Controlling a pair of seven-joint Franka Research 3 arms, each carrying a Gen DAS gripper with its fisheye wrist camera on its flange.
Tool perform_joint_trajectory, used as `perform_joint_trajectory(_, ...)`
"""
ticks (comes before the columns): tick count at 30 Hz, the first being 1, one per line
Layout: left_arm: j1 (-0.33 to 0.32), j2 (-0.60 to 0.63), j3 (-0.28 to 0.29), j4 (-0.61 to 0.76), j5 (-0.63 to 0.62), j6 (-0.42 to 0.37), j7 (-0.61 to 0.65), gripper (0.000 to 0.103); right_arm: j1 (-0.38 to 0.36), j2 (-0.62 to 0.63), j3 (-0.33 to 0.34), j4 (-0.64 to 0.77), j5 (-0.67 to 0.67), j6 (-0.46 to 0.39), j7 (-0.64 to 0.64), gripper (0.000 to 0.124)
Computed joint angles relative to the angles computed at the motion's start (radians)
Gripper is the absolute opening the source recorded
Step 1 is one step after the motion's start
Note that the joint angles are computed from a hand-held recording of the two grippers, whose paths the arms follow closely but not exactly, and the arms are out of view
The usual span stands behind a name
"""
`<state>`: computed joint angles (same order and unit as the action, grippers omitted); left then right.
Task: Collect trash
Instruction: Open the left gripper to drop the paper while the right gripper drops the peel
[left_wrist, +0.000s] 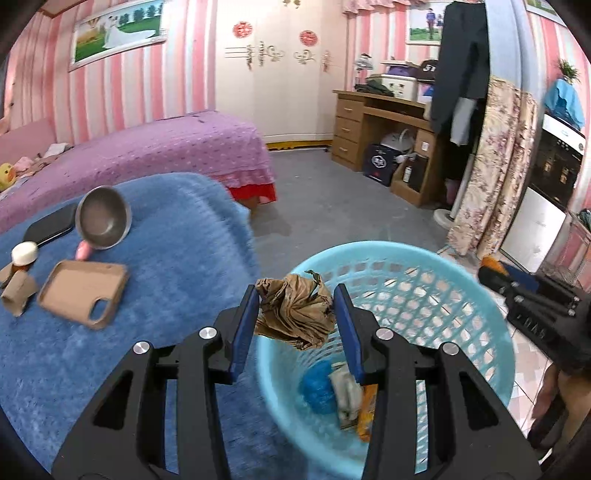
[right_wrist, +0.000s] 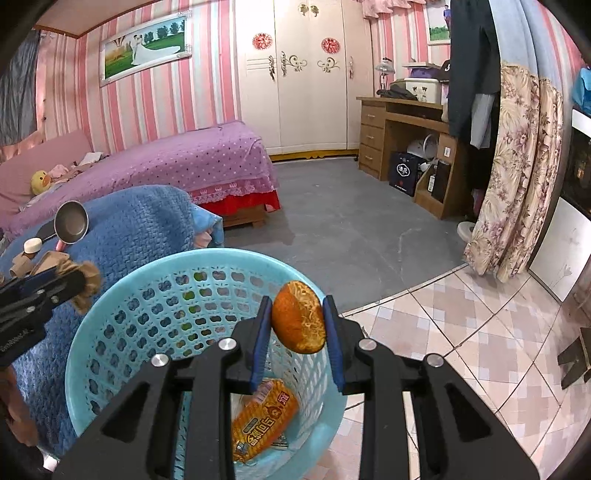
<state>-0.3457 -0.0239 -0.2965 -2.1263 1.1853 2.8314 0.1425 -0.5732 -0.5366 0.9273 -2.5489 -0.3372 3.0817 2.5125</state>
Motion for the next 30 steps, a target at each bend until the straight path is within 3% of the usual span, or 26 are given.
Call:
perform_joint_trajectory(3,-0.015,0.042,-0.006,0.049,0.001,-0.03,0.022,0.045,-0.013,0.01,0.01,0.008,0.0,0.01,0.003,0.028)
perform_joint_trajectory(4,-0.021,0.05,-0.003,0.057,-0.007,-0.037,0.031,0.051,-0.013,0.009,0.013,0.008,0.001,0.009,0.004,0.028)
perform_joint_trajectory(5,-0.025,0.06,-0.001,0.066,-0.032,-0.041,0.059,0.057,-0.019,0.014,0.021,0.013,0.001,0.008,0.004,0.028)
perform_joint_trajectory(7,-0.031,0.061,0.009,0.072,-0.037,-0.054,0.057,0.08,-0.022,0.023,0.024,0.017,0.0,0.009,0.001,0.028)
perform_joint_trajectory(13,-0.015,0.01,0.027,0.033,-0.03,-0.083,0.048,0.093,-0.024,0.032,0.04,0.031,-0.002,0.005,0.01,0.028)
perform_joint_trajectory(26,0.087,-0.166,0.006,-0.144,-0.084,-0.084,0.057,0.097,-0.091,0.022,0.144,0.101,-0.02,-0.005,0.051,0.031)
perform_joint_trajectory(28,0.109,-0.21,0.004,-0.178,-0.091,-0.078,0.064,0.097,-0.107,0.017,0.165,0.113,-0.016,-0.007,0.055,0.043)
perform_joint_trajectory(30,0.13,-0.245,-0.003,-0.203,-0.101,-0.076,0.069,0.097,-0.13,0.0,0.195,0.13,-0.011,-0.022,0.064,0.064)
